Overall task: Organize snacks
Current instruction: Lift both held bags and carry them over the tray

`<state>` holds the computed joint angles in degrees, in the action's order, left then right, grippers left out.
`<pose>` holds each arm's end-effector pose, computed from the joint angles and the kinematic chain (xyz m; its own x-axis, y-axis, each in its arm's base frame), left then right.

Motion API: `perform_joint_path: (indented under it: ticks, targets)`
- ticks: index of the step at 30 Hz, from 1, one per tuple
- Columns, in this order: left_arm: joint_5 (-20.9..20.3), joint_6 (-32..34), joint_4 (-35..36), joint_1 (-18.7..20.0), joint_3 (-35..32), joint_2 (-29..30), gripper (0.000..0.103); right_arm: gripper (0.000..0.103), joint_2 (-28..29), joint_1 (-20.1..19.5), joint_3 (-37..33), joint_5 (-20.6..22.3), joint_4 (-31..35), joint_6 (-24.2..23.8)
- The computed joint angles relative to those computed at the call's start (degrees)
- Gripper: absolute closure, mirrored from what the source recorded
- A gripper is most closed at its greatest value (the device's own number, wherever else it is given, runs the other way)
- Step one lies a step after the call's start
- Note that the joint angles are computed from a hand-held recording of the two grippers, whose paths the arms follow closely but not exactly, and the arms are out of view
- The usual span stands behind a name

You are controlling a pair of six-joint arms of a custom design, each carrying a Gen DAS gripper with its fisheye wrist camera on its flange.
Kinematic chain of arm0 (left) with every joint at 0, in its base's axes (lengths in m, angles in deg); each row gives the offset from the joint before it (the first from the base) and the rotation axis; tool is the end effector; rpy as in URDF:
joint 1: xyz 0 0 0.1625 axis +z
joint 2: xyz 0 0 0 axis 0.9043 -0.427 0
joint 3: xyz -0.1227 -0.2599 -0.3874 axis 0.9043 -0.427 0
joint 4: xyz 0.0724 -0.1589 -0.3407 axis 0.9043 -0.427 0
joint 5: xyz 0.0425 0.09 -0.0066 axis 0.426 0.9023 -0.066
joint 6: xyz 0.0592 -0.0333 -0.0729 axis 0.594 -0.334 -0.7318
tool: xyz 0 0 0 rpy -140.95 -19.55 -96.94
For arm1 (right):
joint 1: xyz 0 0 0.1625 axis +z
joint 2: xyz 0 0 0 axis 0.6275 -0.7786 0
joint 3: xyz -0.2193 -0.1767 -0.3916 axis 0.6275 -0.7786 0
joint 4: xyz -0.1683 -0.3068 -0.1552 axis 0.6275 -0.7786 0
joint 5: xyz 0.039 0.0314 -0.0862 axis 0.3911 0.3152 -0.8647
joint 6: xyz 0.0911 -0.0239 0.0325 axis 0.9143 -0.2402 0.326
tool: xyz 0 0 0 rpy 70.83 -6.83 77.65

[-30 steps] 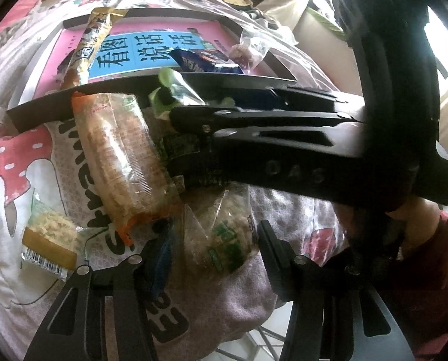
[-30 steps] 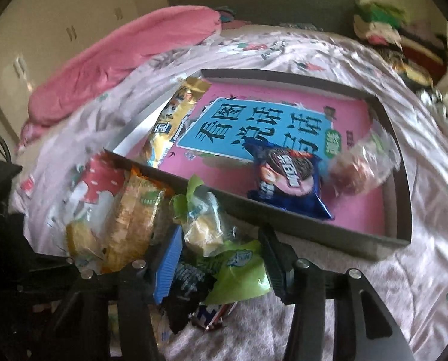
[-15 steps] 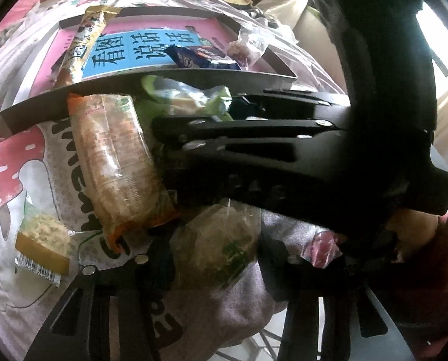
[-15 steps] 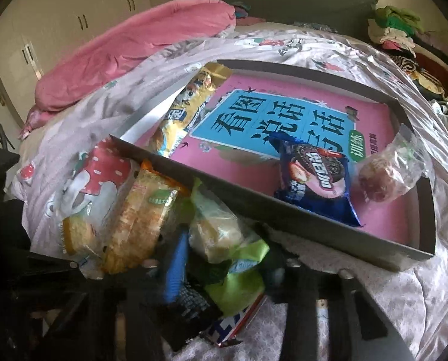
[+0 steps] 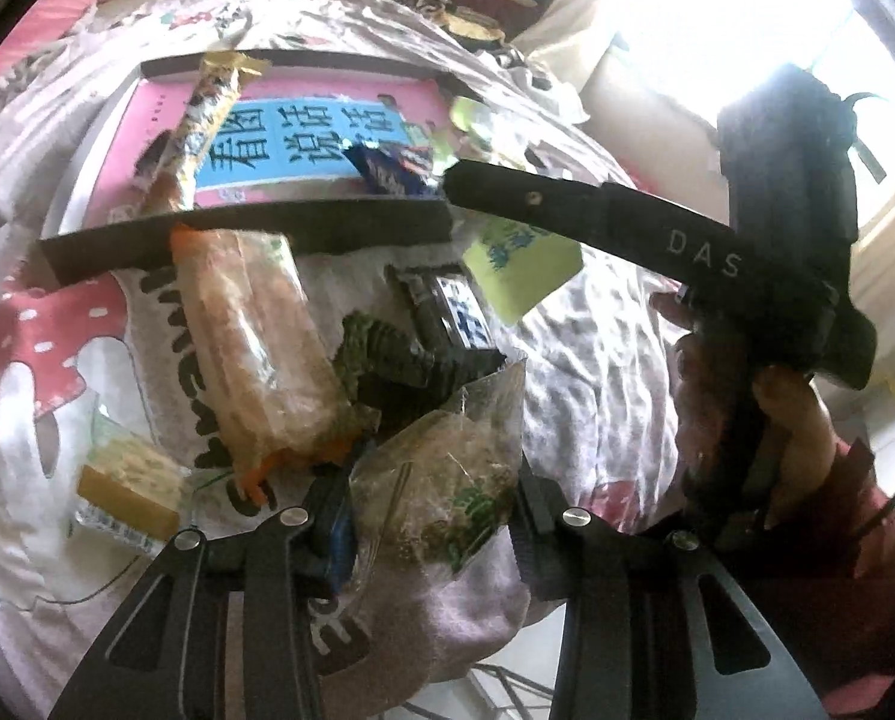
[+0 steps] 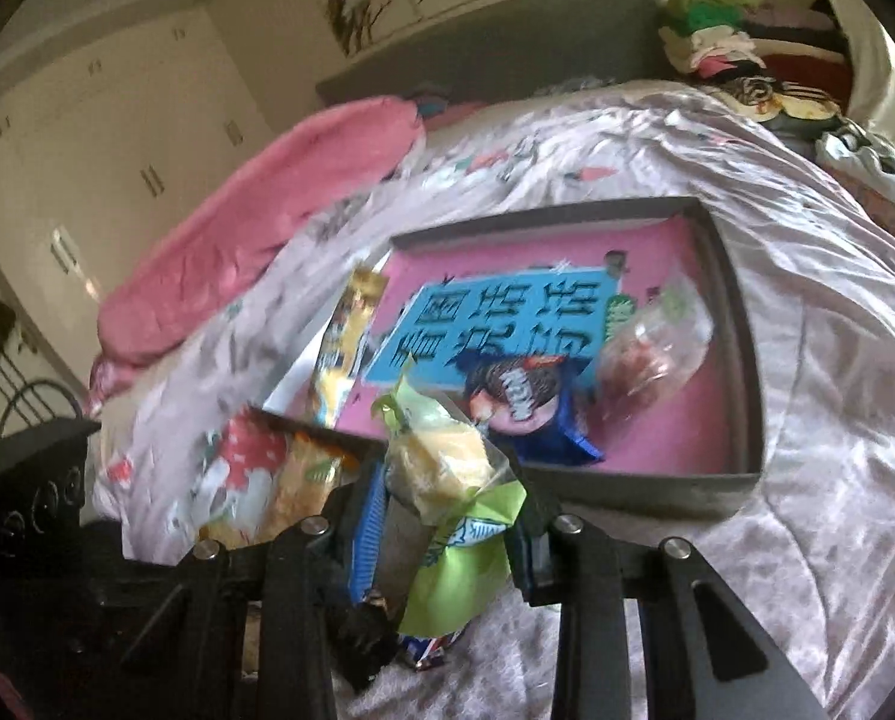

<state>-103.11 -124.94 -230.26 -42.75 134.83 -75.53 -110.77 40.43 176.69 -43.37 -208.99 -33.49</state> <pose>-0.2105 -0.2889 -0.0182 -0.9258 0.0895 -0.3674 0.2542 0.8665 -0.4295 0.0695 -0.4070 0.1535 -0.7628 -0.6023 0.2354 -0.6458 0.6906 -0.3256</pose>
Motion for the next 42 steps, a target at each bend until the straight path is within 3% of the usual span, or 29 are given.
perform_joint_path:
  ticks: [8, 9, 12, 42]
  targets:
    - [3.1, -4.0, 0.2, -2.1, 2.6, -2.7, 0.06, 0.068, -1.7, -1.7, 0.2, 4.4, -2.4, 2.2]
    - [3.3, -6.2, -0.5, -3.9, 4.2, -2.5, 0.06, 0.068, -1.8, -1.8, 0.2, 4.6, -2.4, 2.3]
    - [4.7, -4.3, 1.9, -1.8, 2.3, -4.1, 0.06, 0.068, -1.9, -1.9, 0.3, 4.7, -2.6, 2.3]
    - [18.4, -12.9, 13.7, -1.7, 5.0, -17.6, 0.061, 0.068, -1.7, -3.2, 2.1, 8.0, -11.2, 3.9]
